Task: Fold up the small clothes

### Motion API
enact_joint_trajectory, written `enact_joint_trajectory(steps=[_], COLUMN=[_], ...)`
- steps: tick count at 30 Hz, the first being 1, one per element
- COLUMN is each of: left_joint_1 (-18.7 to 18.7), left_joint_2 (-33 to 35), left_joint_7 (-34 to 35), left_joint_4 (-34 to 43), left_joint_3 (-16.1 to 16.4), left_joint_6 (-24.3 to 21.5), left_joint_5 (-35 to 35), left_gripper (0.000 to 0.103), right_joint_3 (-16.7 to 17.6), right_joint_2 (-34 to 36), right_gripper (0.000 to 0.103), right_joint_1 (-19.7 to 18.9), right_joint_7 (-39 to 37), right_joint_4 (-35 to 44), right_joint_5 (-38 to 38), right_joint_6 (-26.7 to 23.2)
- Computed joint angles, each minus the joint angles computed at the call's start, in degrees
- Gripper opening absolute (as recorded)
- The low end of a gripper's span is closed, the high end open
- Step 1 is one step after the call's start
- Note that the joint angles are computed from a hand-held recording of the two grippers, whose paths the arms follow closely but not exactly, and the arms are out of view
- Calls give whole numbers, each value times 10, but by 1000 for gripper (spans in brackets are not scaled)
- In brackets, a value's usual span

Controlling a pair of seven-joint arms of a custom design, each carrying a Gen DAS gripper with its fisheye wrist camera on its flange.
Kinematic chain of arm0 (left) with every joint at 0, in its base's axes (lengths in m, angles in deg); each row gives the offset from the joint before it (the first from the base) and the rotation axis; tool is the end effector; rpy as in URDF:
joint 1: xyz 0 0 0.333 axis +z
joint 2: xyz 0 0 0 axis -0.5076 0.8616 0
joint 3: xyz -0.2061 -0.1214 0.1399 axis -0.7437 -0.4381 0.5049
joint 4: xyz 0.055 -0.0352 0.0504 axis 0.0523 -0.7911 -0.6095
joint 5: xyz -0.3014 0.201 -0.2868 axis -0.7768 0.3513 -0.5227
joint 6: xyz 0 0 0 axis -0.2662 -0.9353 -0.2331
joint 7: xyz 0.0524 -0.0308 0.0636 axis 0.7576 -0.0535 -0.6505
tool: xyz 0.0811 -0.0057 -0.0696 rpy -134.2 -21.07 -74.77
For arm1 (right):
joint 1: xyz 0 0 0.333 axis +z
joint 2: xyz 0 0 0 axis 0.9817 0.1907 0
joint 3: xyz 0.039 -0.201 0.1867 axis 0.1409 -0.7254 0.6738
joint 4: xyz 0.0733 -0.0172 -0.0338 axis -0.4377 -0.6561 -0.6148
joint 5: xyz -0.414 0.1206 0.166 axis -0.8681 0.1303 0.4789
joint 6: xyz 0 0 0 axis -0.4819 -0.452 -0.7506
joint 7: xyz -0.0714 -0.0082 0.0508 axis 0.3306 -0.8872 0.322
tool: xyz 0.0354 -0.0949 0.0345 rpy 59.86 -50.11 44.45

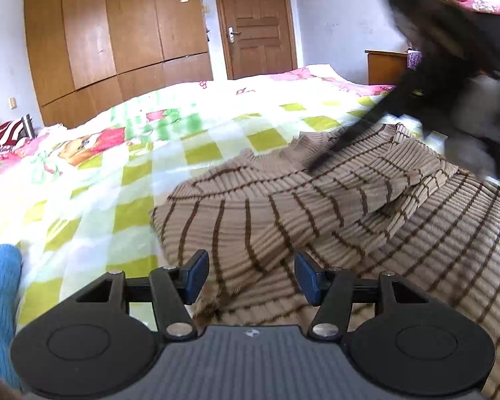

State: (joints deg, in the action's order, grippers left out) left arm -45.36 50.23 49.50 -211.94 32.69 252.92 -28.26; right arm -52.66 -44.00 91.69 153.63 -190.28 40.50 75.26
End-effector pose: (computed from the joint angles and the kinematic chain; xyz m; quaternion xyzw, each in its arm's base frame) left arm 0.5357 -0.2797 0.4636 -0.4213 0.7735 -0.3838 0.2775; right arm 0.6666 0.1830 0.5008 -0.7689 0.5127 -0.1433 0.3541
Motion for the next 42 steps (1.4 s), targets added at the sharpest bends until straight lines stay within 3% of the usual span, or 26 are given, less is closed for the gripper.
enact_joint_trajectory(steps=[5,7,10,13,15,18,20,22,25,29,33,35,37,39,42], left_joint_1=[-43,-40,-27,-55,-62,-56,-53,-43,-34,-37,-50,-47,-38,-34,-30], left_joint_2=[36,36,34,29,33,64,90,106,88,50,43,65,90,108,88], left_joint_7=[123,154,160,255,283,275,285,276,294,297,300,267,208,203,215], left_joint_4=[49,53,55,61,69,98,129,150,128,96,91,109,130,150,130], left_joint_3=[22,15,-3,12,9,-4,-9,-15,-23,-22,-17,-20,-24,-25,-27], left_joint_6=[-61,-83,-99,-100,-79,-55,-85,-139,-151,-153,-107,-90,-102,-146,-150], left_joint_5=[-74,-80,-39,-142,-169,-153,-175,-149,-145,-134,-174,-154,-97,-93,-100], left_gripper=[69,70,70,70,71,73,73,73,73,73,73,74,74,75,76], right_joint_3=[-15,-25,-35,-41,-43,-53,-58,-44,-45,-55,-43,-46,-51,-40,-54], right_joint_2=[-96,-118,-140,-159,-167,-173,-174,-169,-163,-165,-183,-189,-180,-160,-149], right_gripper=[13,14,15,19,21,22,21,21,21,21,21,21,22,22,21], right_joint_1=[-7,-4,-3,-6,-11,-10,-8,-26,-36,-37,-44,-38,-30,-43,-35], right_joint_7=[34,11,5,17,36,39,28,65,102,119,150,148,138,168,158], right_joint_4=[-109,-130,-146,-167,-182,-191,-195,-193,-193,-197,-220,-232,-225,-211,-205], right_joint_5=[-94,-83,-69,-64,-70,-65,-59,-115,-142,-119,-160,-160,-152,-189,-151], right_joint_6=[-52,-71,-56,-15,14,19,15,6,3,10,49,80,79,67,65])
